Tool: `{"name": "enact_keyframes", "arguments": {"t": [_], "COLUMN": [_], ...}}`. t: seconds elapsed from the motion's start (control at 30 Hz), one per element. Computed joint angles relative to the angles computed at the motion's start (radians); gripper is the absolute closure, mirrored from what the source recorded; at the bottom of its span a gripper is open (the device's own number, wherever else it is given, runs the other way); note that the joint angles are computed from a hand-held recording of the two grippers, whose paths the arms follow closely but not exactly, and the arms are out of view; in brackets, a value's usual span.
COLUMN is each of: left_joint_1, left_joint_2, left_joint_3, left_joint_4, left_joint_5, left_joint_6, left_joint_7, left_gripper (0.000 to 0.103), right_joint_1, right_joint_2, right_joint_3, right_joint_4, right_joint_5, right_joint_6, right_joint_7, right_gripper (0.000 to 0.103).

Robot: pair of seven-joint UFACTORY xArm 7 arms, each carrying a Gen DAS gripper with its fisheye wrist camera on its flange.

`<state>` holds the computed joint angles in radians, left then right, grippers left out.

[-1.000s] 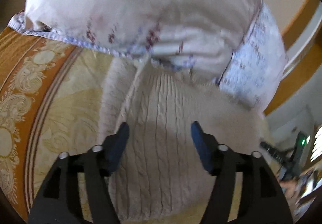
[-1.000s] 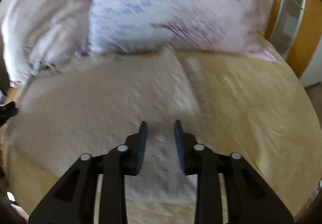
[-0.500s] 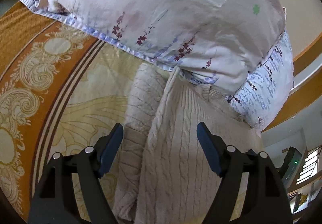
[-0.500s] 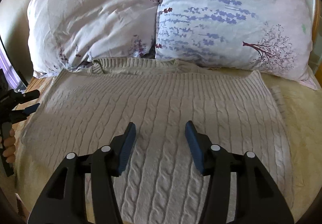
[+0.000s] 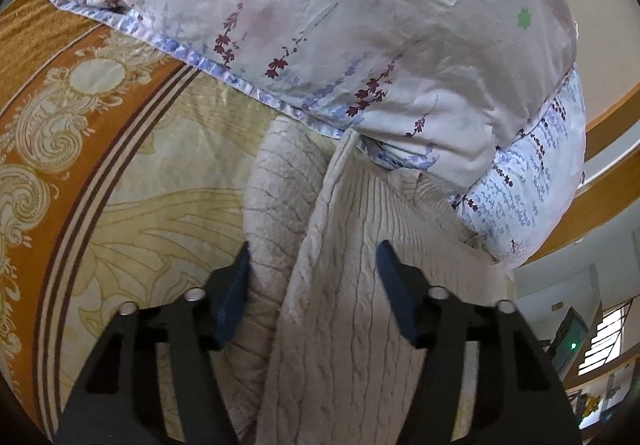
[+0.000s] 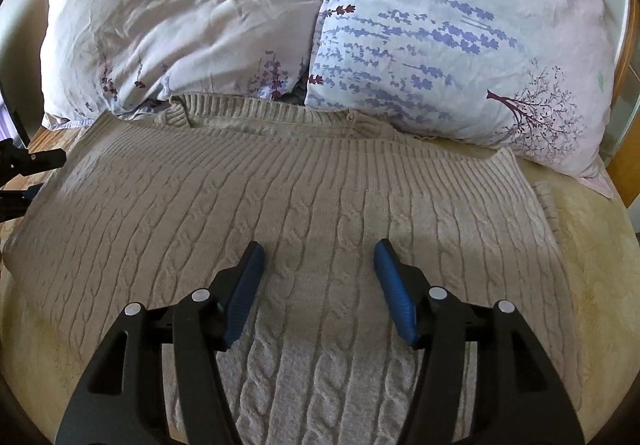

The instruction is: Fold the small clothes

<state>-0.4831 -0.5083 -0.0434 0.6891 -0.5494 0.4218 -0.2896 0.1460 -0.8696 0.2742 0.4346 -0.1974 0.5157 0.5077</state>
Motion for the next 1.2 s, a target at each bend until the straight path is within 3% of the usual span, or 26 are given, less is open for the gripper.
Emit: {"name": "enact_keyframes", "arguments": {"t": [0.07,0.1,0.23,0.53,1.0,1.2], "left_joint_1": [-0.005,-0.007,-0.020,-0.091,-0.232,-0.246], "left_joint_2": [0.003,0.003,-0.006,-0.012,0.093,0.214], "left_joint_3": [0.004,0.006,0.013,0.022,0.015,-0.048], "left_joint_4": [0.002,0.002,-0.001,0.058,0.206,0.334], "left_joint_5": [-0.007,-0.012,-0.044,-0.122,-0.304,-0.342], "left_joint_6": [0.005,0.006,-0.007,-0.058,-0.158,-0.170], "left_joint_7": [0.000,0.001,0.006,0.039,0.141,0.158], "left_gripper": [0.063,0.075,0.083,0.088,0.090,0.090], "right_joint_1": [0.003,0.005,0.010,0.013,0.028,0.115], "right_joint_2": [0.002,0.000,-0.004,-0.018,-0.039,-0.152], "right_joint_3": [-0.006,-0.007,-0.014,-0.012,-0.037,-0.177], "right_joint_4": [0.000,-0.001,-0.003,-0.014,-0.030,-0.092], "right_joint_5": [0.003,0.005,0.010,0.017,0.037,0.148], "right_joint_6": [-0.003,-0.003,-0.002,-0.007,-0.012,-0.014], "right_joint_7": [-0.003,-0.003,-0.012,-0.012,-0.052,-0.148], "right_gripper": [0.043,0.043,0.043,0.042,0.042,0.042]}}
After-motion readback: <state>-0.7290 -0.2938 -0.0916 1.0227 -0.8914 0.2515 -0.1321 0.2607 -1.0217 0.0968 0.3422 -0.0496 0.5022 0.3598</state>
